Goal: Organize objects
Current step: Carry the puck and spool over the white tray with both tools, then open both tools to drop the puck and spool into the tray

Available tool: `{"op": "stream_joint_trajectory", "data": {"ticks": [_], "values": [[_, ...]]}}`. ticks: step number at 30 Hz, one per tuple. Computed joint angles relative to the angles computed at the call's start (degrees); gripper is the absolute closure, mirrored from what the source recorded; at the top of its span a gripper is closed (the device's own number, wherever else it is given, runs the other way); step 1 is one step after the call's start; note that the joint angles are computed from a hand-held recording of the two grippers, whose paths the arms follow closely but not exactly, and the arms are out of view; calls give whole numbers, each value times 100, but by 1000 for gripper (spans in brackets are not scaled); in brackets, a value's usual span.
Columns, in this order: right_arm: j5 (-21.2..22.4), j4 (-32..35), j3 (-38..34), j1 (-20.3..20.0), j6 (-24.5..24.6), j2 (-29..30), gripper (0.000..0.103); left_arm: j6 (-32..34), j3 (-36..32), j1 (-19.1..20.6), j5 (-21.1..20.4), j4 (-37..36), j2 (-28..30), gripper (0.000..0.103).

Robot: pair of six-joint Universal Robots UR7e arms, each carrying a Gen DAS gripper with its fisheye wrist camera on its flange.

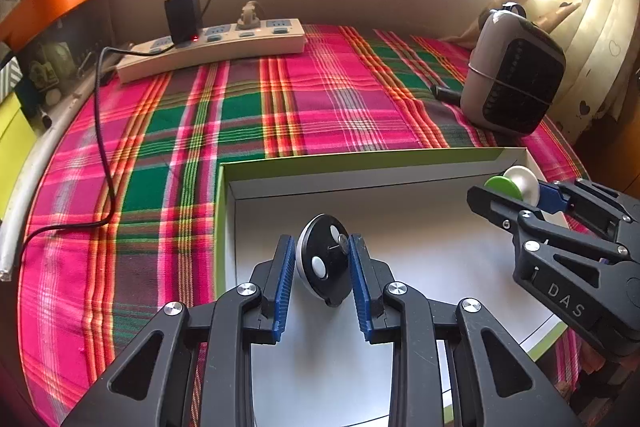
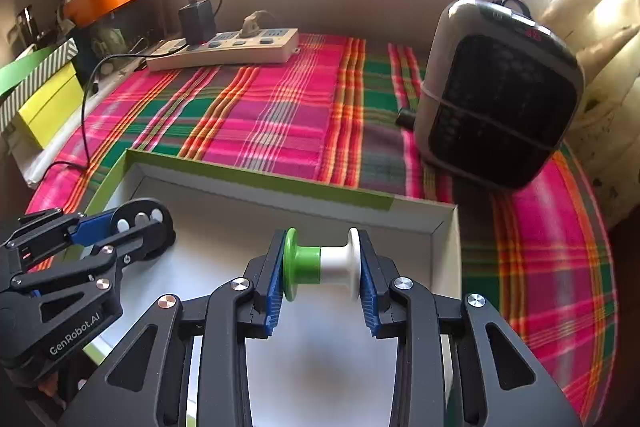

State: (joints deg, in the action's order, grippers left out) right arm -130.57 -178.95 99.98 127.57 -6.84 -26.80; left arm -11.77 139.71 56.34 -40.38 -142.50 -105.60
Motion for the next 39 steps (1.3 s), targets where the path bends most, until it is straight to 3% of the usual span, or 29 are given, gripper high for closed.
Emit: {"op": "stream_joint_trajectory", "data": {"ticks": [14, 34, 39], "values": [[-100, 571, -252, -45, 185, 89, 69, 83, -56, 40, 29, -49, 104, 78], [-200, 642, -321, -75, 197, 149, 69, 34, -76, 65, 10, 17, 127, 74], [-160, 650, -324, -80, 240, 148, 59, -7, -90, 67, -26, 32, 115, 69]]}}
